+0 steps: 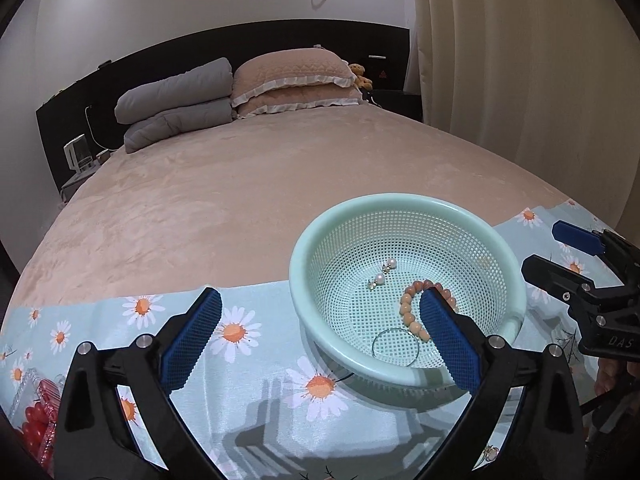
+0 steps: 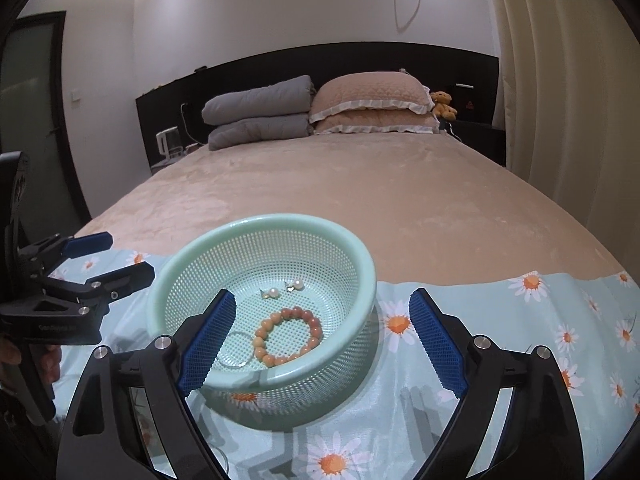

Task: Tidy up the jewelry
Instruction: 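Move both tools back toward the pink bead necklace and silver charm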

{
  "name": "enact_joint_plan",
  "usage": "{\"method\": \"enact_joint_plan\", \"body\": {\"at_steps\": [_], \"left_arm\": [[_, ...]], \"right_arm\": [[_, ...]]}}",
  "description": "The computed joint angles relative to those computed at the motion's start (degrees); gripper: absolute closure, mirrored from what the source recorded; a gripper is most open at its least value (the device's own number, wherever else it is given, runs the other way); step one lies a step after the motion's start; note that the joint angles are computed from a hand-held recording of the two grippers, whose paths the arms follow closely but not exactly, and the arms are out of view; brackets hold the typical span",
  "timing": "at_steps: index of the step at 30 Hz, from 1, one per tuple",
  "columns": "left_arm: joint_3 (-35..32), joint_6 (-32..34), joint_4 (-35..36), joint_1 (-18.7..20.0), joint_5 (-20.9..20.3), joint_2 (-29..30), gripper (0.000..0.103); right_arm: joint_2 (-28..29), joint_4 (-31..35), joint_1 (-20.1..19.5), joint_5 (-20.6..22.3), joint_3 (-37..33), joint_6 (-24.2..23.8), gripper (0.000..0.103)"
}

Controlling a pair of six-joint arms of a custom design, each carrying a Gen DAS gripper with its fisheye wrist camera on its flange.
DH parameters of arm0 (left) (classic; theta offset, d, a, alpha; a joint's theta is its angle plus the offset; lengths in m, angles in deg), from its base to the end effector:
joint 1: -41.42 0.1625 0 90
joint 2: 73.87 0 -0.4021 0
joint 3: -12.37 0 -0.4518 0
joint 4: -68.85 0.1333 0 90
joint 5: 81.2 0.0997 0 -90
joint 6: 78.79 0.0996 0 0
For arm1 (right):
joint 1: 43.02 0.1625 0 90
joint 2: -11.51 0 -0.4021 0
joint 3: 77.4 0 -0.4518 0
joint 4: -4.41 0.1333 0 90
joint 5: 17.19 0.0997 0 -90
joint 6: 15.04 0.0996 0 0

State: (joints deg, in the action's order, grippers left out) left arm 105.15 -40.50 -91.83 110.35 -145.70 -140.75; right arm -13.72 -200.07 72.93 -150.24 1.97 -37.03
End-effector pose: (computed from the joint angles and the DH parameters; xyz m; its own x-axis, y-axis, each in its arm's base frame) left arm -0.0867 -0.7150 0.3414 -0.5885 0.4430 -0.6763 0.7897 0.4942 -0.3635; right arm 0.3830 -0.6377 0.0184 -0.7689 0.0315 0.6386 -0.5440 0.4926 -0.6793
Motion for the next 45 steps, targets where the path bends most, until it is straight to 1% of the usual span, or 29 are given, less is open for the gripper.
{"method": "enact_joint_plan", "body": {"at_steps": [5,9,11,20,22,23,25,26,29,33,40,45], "left_arm": [[0.8,1.7,-0.3,0.2,0.7,-0.3,0.006],[1.1,2.8,-0.9,0.3,1.8,-0.2,0.006],[1.5,3.3,-1.3,0.4,2.2,-0.5,0.006],[3.1,4.1,0.6,1.7,4.5,-2.5,0.006],[3.2,3.6,1.5,2.0,5.3,-2.6,0.006],[3.3,3.3,2.2,2.3,5.4,-2.8,0.006],[3.6,3.4,3.0,2.6,6.0,-3.0,0.006],[3.9,3.6,3.0,2.8,6.3,-3.1,0.006],[4.7,3.3,3.9,3.3,6.6,-3.7,0.006],[6.2,3.4,4.5,3.7,6.8,-4.8,0.006],[7.7,3.6,5.4,4.3,7.8,-5.7,0.006],[8.7,3.3,6.7,5.0,8.0,-6.5,0.006]], "right_arm": [[-0.2,1.0,0.0,-0.2,0.5,0.0,0.018],[-0.5,3.4,-0.2,-0.1,0.9,1.3,0.018],[-0.4,3.2,-0.2,-0.6,1.3,0.8,0.018],[-1.6,6.7,-0.6,0.0,3.9,2.2,0.018],[-2.2,6.9,-0.9,1.7,5.1,3.1,0.018],[-2.3,7.6,-1.0,1.7,5.3,3.7,0.018],[-2.0,8.1,-0.8,0.4,5.3,3.3,0.018],[-2.1,8.2,-0.8,0.5,5.6,3.6,0.018],[-3.3,10.9,-1.3,2.9,7.4,5.1,0.018],[-3.1,13.9,-1.0,4.4,8.0,3.8,0.018],[-1.6,17.9,-0.1,2.9,7.2,2.5,0.018],[-1.4,20.2,-0.3,2.9,7.1,3.5,0.018]]}}
